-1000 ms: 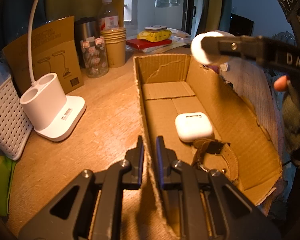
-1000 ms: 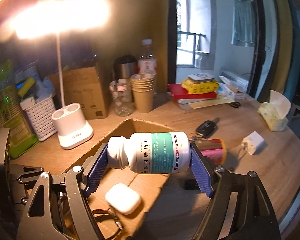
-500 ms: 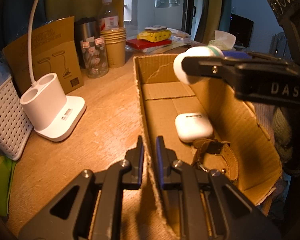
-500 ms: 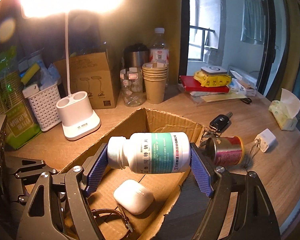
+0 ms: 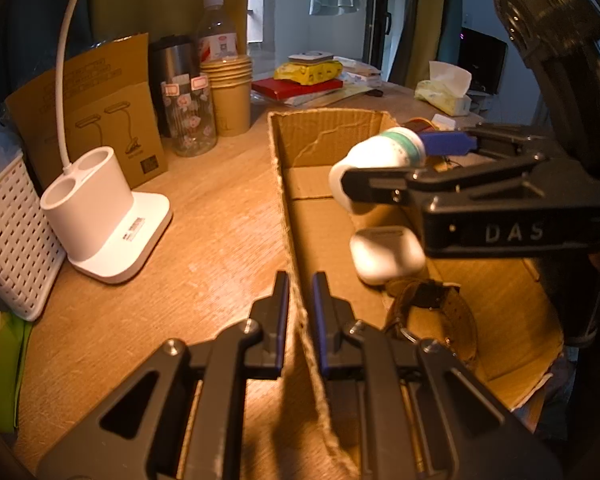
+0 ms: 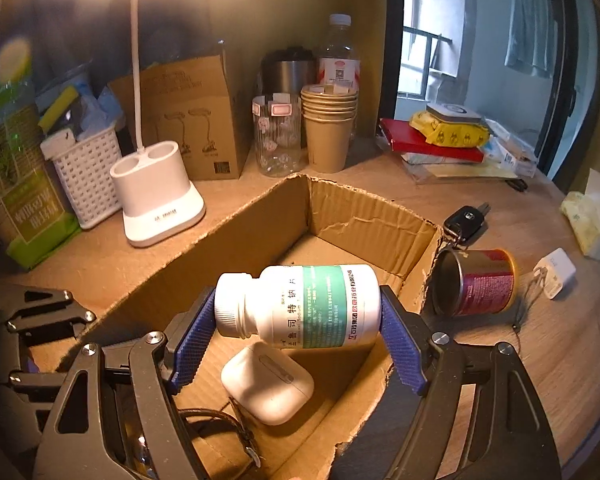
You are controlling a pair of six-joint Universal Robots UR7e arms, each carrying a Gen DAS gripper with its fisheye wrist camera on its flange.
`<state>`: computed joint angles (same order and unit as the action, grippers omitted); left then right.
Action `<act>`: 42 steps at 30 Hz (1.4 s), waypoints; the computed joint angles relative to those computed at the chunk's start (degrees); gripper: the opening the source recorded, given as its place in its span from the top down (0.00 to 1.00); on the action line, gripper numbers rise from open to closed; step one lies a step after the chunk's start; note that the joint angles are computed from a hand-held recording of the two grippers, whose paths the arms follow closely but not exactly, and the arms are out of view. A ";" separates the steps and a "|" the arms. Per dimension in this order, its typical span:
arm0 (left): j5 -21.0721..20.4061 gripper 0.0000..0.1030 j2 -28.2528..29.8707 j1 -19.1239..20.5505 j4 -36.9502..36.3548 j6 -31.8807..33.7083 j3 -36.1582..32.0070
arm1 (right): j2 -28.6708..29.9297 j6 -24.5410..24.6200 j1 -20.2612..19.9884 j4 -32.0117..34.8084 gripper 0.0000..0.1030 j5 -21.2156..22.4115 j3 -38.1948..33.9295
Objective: Organize rigid objects
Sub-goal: 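Carry the pill bottle over the box, lower it and open the right tool, then move the right tool back to the red-and-gold can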
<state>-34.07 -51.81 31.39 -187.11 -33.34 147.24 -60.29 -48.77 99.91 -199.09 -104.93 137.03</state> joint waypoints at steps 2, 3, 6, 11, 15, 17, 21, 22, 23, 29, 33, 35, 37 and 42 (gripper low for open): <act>-0.01 0.88 -0.03 -0.03 0.03 -0.05 0.02 | 0.06 -1.44 0.26 -1.26 0.22 -0.06 0.50; 0.01 0.88 0.00 -0.07 0.01 -0.12 0.07 | 0.04 -1.95 0.36 -1.44 0.22 -0.13 0.63; 0.05 0.88 0.07 -0.06 -0.02 -0.06 0.01 | 0.05 -3.04 0.54 -3.35 0.22 -0.20 1.33; 0.05 0.88 0.12 -0.08 -0.08 -0.05 0.01 | -0.51 -3.12 0.23 -5.34 0.22 0.41 2.13; 0.07 0.88 0.09 -0.17 0.06 -0.17 0.02 | -1.30 -2.93 -0.03 -6.76 0.22 1.03 2.75; 0.09 0.88 0.10 -0.13 0.01 -0.03 -0.04 | -1.96 -2.73 -0.32 -8.23 0.22 1.84 3.34; 0.10 0.88 0.13 -0.21 0.04 -0.19 0.05 | -3.86 -1.67 -1.25 -10.27 0.22 3.67 4.47; 0.10 0.88 0.13 -0.21 0.04 -0.19 0.05 | -4.37 -1.34 -1.61 -10.73 0.22 4.21 4.77; 0.12 0.88 0.06 -0.19 0.16 -0.20 0.01 | -5.04 -0.89 -2.08 -11.15 0.22 4.79 5.14; 0.17 0.88 -0.15 -0.12 0.34 -0.09 -0.03 | -8.25 1.91 -5.40 -13.20 0.22 7.73 6.66; 0.21 0.88 -0.25 -0.04 0.31 0.04 -0.02 | -9.32 3.05 -7.10 -13.97 0.22 7.80 6.67; 0.19 0.88 -0.27 -0.04 0.34 0.03 -0.02 | -9.65 3.36 -7.89 -14.46 0.22 7.84 6.67; 0.21 0.88 -0.32 -0.02 0.24 0.20 0.00 | -9.71 3.36 -8.63 -15.01 0.22 7.75 6.73; 0.21 0.88 -0.19 -0.13 0.32 -0.07 0.02 | -9.22 3.42 -9.92 -15.97 0.22 6.95 6.56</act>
